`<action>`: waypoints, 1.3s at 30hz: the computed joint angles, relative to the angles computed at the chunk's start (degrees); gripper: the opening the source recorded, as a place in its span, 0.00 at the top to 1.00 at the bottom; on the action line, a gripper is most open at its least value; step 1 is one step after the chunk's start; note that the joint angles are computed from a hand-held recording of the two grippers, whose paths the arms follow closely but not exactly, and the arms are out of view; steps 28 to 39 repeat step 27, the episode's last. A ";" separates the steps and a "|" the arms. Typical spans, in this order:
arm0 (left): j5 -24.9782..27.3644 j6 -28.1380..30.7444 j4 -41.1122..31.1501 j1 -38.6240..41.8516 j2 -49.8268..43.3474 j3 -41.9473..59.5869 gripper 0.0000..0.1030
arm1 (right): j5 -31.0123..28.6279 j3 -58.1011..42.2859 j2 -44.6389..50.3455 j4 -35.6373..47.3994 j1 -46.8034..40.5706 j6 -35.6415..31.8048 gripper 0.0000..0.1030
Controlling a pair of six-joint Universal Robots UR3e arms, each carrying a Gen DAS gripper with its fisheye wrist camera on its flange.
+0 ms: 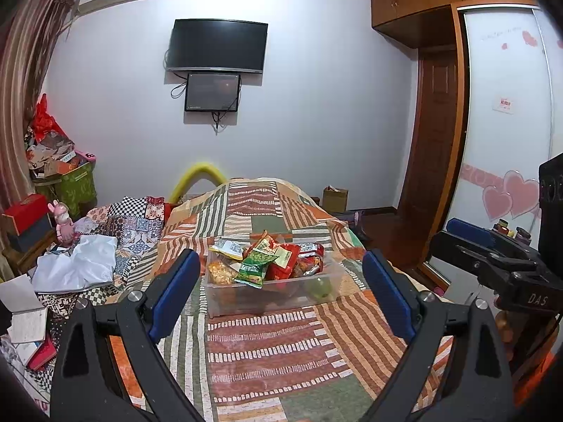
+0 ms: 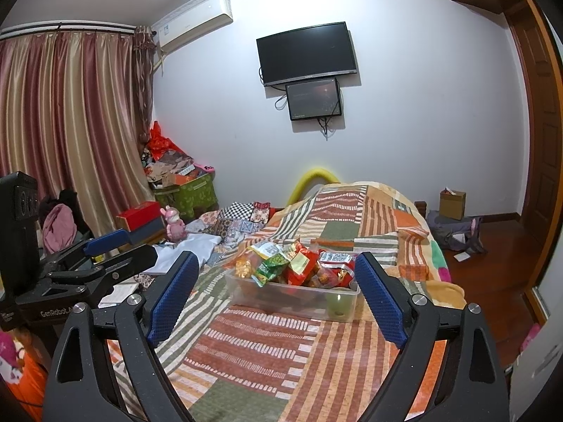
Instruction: Organize snacks
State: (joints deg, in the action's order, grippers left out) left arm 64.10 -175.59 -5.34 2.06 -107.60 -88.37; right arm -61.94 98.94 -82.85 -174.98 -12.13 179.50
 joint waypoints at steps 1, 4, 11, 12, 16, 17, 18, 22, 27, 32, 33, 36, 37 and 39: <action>-0.10 -0.01 0.06 -0.04 0.01 -0.03 0.09 | -0.04 0.06 0.03 -0.10 0.02 -0.01 0.13; -0.30 -0.04 0.15 -0.06 -0.10 0.15 0.09 | -0.26 -0.06 -0.02 -0.14 0.11 0.01 0.13; -1.44 0.56 -0.41 0.10 -0.01 -0.06 0.09 | -1.32 0.03 0.18 -1.05 0.37 0.47 0.02; -1.35 0.56 -0.39 0.03 -0.02 -0.08 0.09 | -1.44 0.01 0.18 -1.07 0.43 0.53 0.02; -1.13 0.33 -0.31 -0.16 0.06 -0.17 0.08 | -1.92 -0.06 0.31 -1.14 0.60 0.59 0.00; -1.20 0.40 -0.35 -0.11 0.11 -0.20 0.09 | -2.20 -0.34 0.42 -0.96 0.73 0.60 0.00; -1.14 0.31 -0.25 -0.15 0.09 -0.25 0.09 | -2.30 -0.38 0.49 -0.96 0.73 0.55 0.00; -1.12 0.13 -0.20 -0.04 0.08 -0.33 0.09 | -2.63 -0.65 0.75 -0.54 0.96 0.48 0.00; -0.85 0.12 -0.80 -0.25 -0.46 0.47 0.08 | -2.30 -0.48 0.72 -0.19 0.73 0.40 0.00; -0.85 0.12 -0.80 -0.25 -0.46 0.47 0.08 | -2.30 -0.48 0.72 -0.19 0.73 0.40 0.00; -0.85 0.12 -0.80 -0.25 -0.46 0.47 0.08 | -2.30 -0.48 0.72 -0.19 0.73 0.40 0.00; -0.85 0.12 -0.80 -0.25 -0.46 0.47 0.08 | -2.30 -0.48 0.72 -0.19 0.73 0.40 0.00; -0.85 0.12 -0.80 -0.25 -0.46 0.47 0.08 | -2.30 -0.48 0.72 -0.19 0.73 0.40 0.00; -0.85 0.12 -0.80 -0.25 -0.46 0.47 0.08 | -2.30 -0.48 0.72 -0.19 0.73 0.40 0.00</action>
